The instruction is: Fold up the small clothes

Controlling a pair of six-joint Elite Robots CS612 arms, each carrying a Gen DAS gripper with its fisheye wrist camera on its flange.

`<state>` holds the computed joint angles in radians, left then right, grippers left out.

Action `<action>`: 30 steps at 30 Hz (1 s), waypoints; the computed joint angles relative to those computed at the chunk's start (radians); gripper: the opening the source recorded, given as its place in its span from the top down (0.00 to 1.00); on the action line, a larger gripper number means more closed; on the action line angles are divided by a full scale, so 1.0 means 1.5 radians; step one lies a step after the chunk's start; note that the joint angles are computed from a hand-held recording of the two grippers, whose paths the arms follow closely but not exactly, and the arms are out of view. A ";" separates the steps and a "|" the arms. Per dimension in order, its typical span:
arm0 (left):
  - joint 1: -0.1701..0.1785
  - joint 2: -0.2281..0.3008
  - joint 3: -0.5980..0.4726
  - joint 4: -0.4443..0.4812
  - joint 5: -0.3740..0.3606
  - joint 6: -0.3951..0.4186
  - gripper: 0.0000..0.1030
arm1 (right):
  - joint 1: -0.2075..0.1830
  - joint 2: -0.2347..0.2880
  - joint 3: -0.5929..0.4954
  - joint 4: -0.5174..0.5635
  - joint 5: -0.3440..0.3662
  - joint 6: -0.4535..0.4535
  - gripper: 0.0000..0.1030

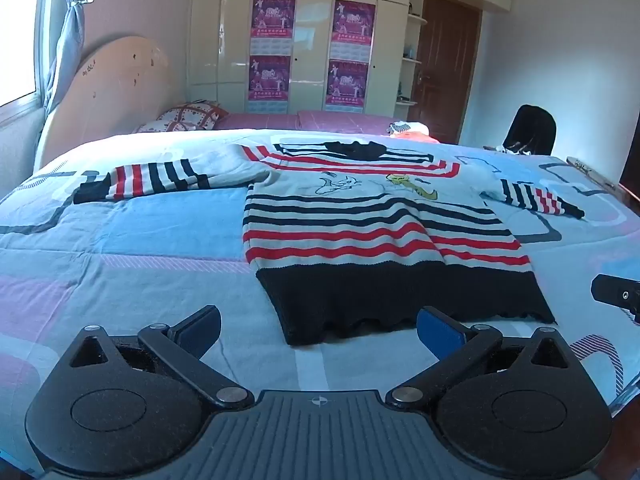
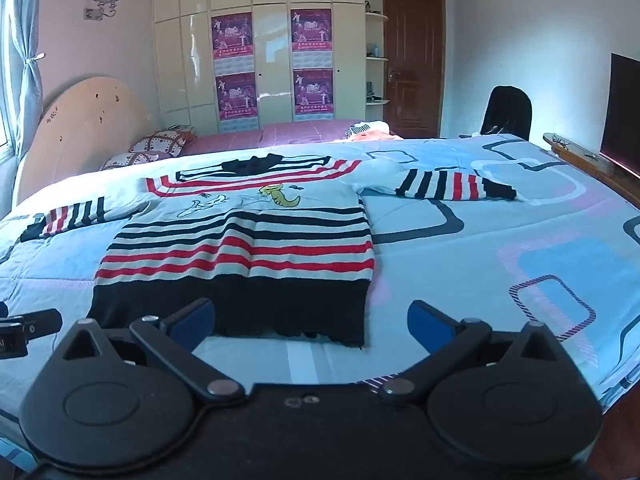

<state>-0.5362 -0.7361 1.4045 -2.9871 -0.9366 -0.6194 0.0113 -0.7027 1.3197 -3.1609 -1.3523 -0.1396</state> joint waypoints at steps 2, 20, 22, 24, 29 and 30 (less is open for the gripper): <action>0.001 0.000 0.000 0.001 -0.007 -0.010 0.00 | -0.001 0.000 -0.002 0.001 -0.005 -0.010 0.00; 0.001 0.001 -0.002 -0.004 -0.014 -0.017 0.00 | 0.000 -0.001 -0.004 0.017 0.002 -0.003 0.00; 0.000 0.002 -0.003 -0.004 -0.013 -0.016 0.00 | 0.001 -0.001 -0.005 0.018 0.000 -0.004 0.00; 0.000 0.003 -0.005 -0.003 -0.013 -0.014 0.00 | 0.000 -0.001 -0.005 0.018 0.001 -0.004 0.00; 0.000 0.004 -0.007 -0.002 -0.013 -0.012 0.00 | 0.001 -0.001 -0.005 0.020 0.002 -0.005 0.00; 0.000 0.004 -0.008 -0.001 -0.014 -0.011 0.00 | 0.001 0.000 -0.005 0.021 0.002 -0.005 0.00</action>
